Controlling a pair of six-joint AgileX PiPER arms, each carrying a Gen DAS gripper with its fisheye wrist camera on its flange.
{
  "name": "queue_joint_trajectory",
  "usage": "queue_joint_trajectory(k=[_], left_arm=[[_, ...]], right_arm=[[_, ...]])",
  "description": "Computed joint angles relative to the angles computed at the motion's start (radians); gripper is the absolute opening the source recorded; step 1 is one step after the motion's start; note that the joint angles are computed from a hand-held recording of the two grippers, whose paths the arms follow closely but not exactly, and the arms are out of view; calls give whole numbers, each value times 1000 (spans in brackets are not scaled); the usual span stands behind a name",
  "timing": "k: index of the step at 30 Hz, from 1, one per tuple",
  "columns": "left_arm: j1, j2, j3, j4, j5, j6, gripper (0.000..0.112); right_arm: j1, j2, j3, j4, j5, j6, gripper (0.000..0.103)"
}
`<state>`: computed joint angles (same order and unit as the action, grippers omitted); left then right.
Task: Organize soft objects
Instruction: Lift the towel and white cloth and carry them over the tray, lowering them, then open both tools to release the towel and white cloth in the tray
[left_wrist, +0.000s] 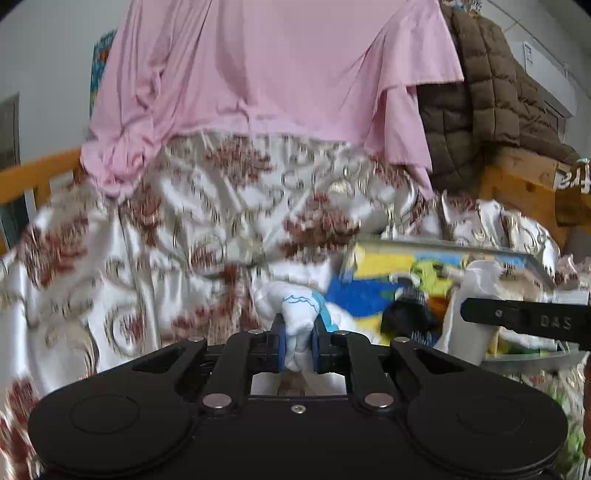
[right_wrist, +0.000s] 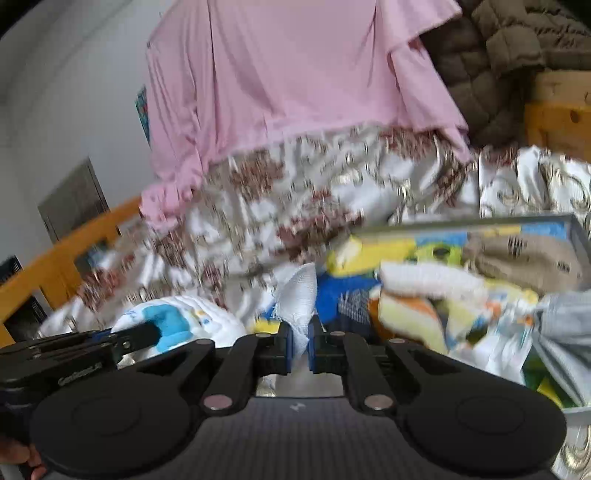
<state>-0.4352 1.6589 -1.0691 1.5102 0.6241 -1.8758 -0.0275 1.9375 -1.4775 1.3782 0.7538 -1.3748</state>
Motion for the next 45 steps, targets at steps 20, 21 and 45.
queue_joint_trajectory(k=[20, 21, 45], left_arm=[[21, 438, -628, -125, -110, 115, 14], [22, 449, -634, -149, -113, 134, 14], [30, 554, -807, -692, -6, 776, 28]], right_arm=[[-100, 243, -310, 67, -6, 104, 9], [-97, 250, -330, 21, -11, 146, 10], [-59, 268, -419, -387, -76, 470, 38]])
